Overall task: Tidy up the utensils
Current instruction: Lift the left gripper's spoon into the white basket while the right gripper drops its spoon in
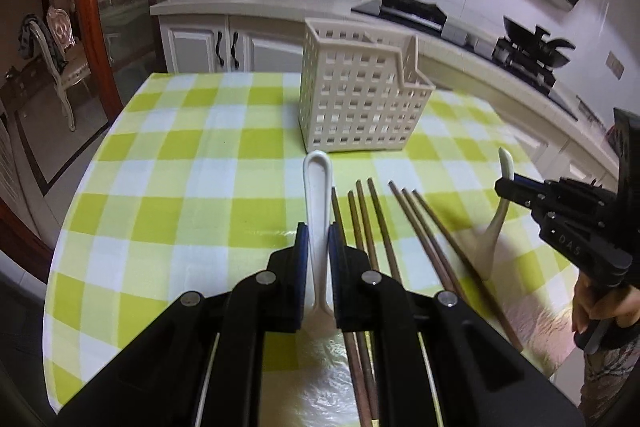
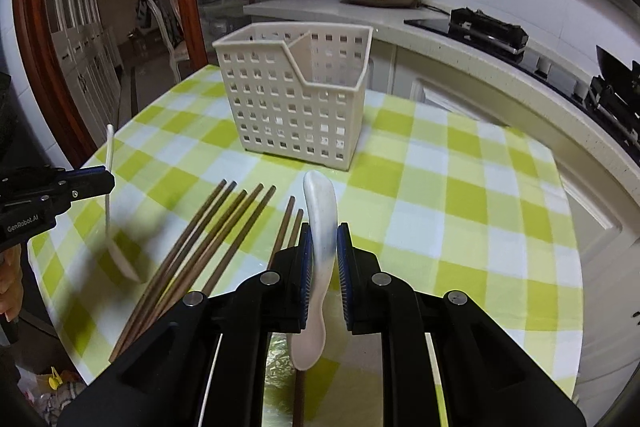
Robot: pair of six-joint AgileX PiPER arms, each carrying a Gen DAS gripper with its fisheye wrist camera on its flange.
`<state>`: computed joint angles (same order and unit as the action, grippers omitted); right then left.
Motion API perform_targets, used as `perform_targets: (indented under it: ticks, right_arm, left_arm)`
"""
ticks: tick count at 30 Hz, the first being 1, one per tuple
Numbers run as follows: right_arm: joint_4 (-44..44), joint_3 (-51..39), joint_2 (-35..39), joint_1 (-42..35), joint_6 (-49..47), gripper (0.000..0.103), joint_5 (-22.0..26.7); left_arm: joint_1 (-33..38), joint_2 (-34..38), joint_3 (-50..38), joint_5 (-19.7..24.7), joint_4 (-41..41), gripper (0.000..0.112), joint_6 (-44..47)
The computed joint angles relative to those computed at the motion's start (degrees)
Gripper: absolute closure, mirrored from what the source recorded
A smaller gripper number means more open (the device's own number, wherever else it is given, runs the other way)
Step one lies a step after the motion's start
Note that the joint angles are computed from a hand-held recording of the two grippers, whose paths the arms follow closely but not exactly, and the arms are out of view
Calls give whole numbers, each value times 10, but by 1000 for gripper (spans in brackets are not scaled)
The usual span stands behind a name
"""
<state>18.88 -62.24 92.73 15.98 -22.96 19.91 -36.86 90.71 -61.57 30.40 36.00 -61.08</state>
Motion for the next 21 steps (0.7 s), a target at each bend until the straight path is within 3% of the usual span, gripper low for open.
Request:
perform_targets:
  ticks: [5, 10, 16, 21]
  right_arm:
    - [57, -7, -12, -10, -44, 88, 2]
    - [40, -34, -9, -5, -20, 89, -12]
    - [-8, -128, 22, -2, 30, 93, 11]
    - [-35, -256, 73, -6, 67, 93, 64]
  left_arm:
    - [-16, -25, -1, 2, 52, 102, -38]
    - [-23, -20, -46, 24, 77, 102, -36]
    - [-12, 20, -182, 71, 73, 102, 39]
    - [23, 88, -336, 97, 1, 102, 142]
